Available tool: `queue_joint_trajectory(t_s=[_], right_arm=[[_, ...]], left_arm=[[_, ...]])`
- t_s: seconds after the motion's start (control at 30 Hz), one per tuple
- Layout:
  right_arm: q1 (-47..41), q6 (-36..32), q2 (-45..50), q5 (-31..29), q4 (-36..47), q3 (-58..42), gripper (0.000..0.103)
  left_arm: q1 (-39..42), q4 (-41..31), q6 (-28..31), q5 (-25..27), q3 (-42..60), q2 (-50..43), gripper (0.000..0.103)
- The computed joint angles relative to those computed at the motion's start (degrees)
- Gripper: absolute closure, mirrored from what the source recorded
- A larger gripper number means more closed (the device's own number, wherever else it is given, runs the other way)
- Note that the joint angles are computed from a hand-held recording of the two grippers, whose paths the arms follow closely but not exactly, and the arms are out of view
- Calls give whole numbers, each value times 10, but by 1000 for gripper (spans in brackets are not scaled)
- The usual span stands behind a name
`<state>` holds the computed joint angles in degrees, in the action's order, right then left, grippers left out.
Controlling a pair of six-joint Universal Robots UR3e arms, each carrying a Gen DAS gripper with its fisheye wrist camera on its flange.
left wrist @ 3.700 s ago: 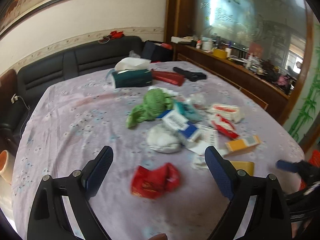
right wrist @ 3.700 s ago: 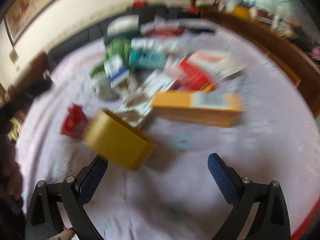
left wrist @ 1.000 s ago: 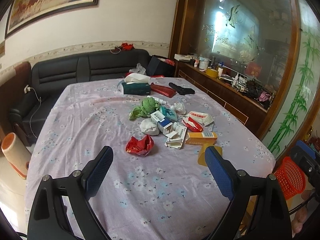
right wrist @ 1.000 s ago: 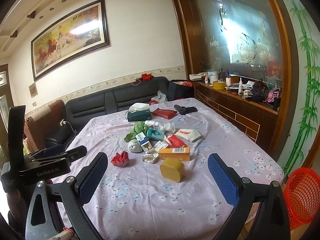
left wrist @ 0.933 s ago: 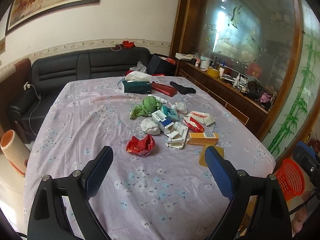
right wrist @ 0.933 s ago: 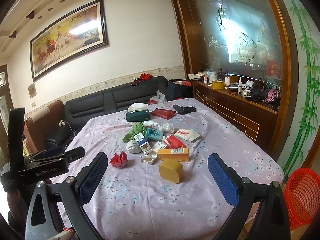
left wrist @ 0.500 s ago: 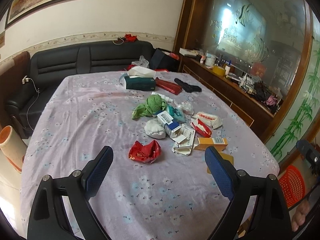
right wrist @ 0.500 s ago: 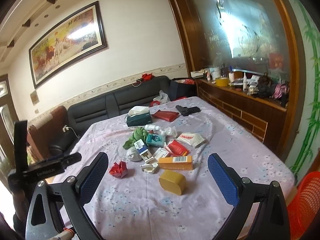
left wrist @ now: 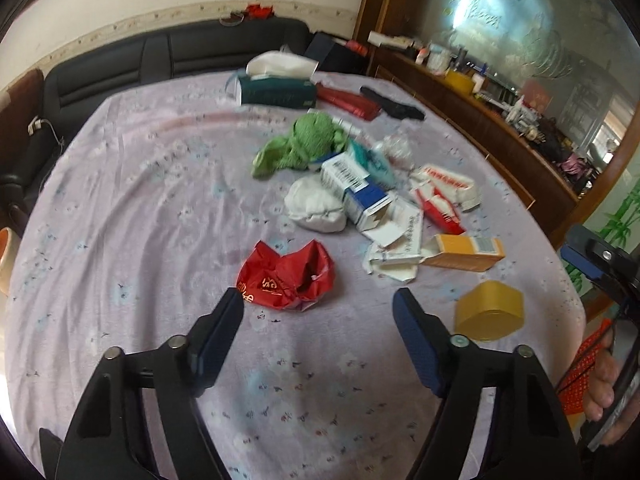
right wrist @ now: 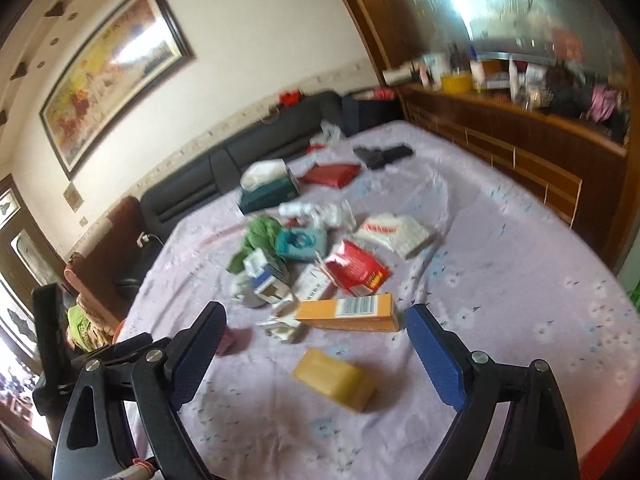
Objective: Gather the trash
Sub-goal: 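Grasp the red plastic bag with the left tool while the right tool grasps the orange medicine box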
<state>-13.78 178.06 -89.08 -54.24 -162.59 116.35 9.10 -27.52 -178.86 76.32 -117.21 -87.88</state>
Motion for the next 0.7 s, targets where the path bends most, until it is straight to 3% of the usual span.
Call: queue_joint_trajectory(t_s=[0.33,0.4,0.43,0.47,0.57,0.6,0.63,0.67,0.7], right_arm=[[24,9,228,-8,92,-199,12],[25,13,263,-5,122,-239,12],[25,16,280,1,145,-259,18],[23,13,294,14,163,-273,22],[23,21,309,25,165,-275,38],[21,19,303,28,161,-266,48],[17,20,291,34,144,-247,68],[11,21,280,40,133,-233,80],[5,20,263,45,127,-216,99]], left_arm=[[-7,11,6,7,69,-123,33],[-10,10,4,10,81,-143,41],[-11,10,5,10,87,-154,49],[-12,3,3,14,93,-161,64],[-2,-3,3,-4,82,-158,78],[-1,2,3,-5,73,-149,81],[-4,7,6,0,67,-143,85],[-8,13,7,6,62,-138,90],[-12,17,7,11,59,-136,91]])
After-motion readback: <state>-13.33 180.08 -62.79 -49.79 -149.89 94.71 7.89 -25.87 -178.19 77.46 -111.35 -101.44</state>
